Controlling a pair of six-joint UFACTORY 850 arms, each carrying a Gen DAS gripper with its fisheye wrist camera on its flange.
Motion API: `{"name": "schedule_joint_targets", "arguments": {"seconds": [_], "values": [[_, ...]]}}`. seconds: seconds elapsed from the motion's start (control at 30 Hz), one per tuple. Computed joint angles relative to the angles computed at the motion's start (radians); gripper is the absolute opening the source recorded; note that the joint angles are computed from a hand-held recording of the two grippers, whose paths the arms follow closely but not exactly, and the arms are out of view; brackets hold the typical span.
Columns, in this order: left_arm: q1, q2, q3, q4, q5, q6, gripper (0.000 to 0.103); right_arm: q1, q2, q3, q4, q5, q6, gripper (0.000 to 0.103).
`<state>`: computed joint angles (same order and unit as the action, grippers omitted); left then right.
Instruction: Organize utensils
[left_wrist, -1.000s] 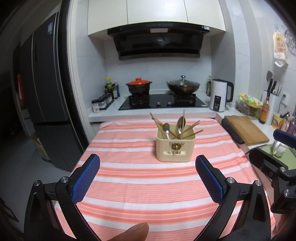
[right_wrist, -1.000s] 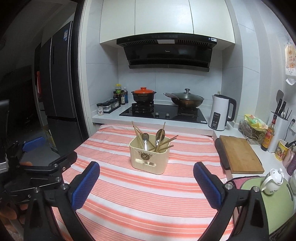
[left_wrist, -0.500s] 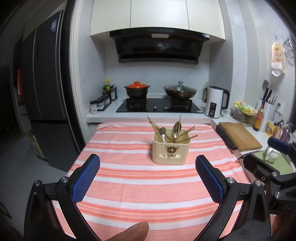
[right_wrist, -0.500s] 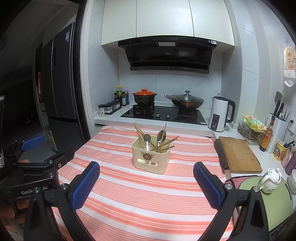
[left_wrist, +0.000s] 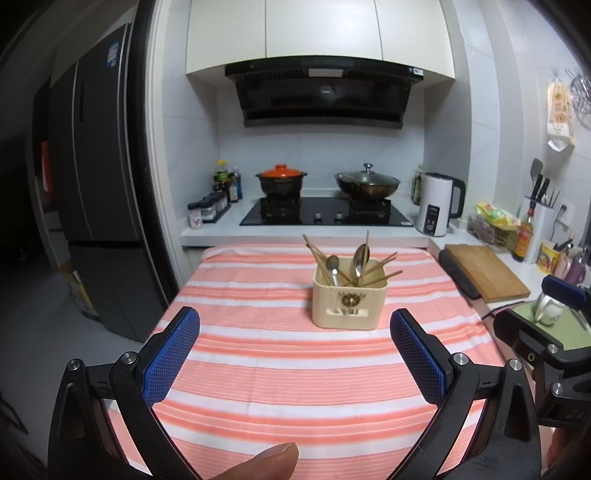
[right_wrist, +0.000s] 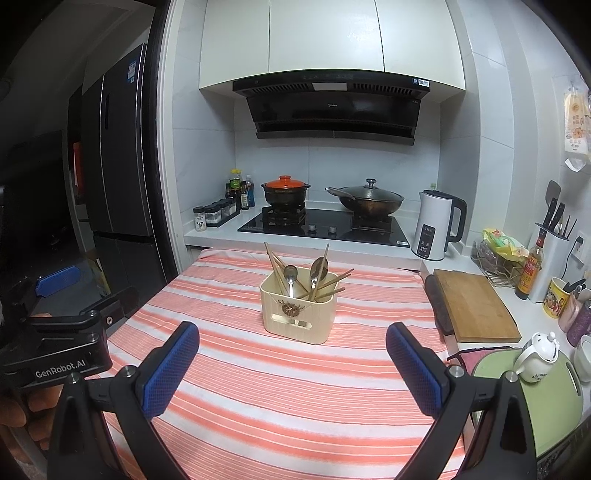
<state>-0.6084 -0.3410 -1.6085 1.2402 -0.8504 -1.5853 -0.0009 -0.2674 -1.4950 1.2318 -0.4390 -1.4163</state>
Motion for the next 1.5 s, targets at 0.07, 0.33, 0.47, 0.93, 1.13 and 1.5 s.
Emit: {"name": "schedule_joint_targets", "arguments": {"seconds": [0.07, 0.33, 0.47, 0.93, 1.13, 1.5], "values": [[0.000, -0.001, -0.003, -0.004, 0.000, 0.006, 0.103, 0.000, 0.001, 0.002, 0.001, 0.001, -0.001, 0.103], [-0.001, -0.002, -0.004, -0.011, 0.002, 0.013, 0.103, 0.000, 0.000, -0.002, -0.010, 0.005, 0.014, 0.103], [-0.003, 0.001, -0.001, -0.011, 0.004, 0.012, 0.103, 0.000, 0.000, 0.000, -0.006, 0.006, 0.007, 0.103], [-0.002, 0.001, 0.000, -0.015, 0.006, 0.017, 0.103, 0.001, 0.002, 0.003, -0.002, 0.005, 0.006, 0.103], [-0.003, 0.002, 0.004, -0.017, 0.009, 0.012, 0.103, 0.001, 0.003, 0.004, -0.003, 0.005, 0.009, 0.103], [-0.002, 0.007, 0.010, -0.019, 0.015, 0.008, 0.103, 0.005, 0.008, 0.013, 0.000, 0.011, 0.005, 0.103]]}}
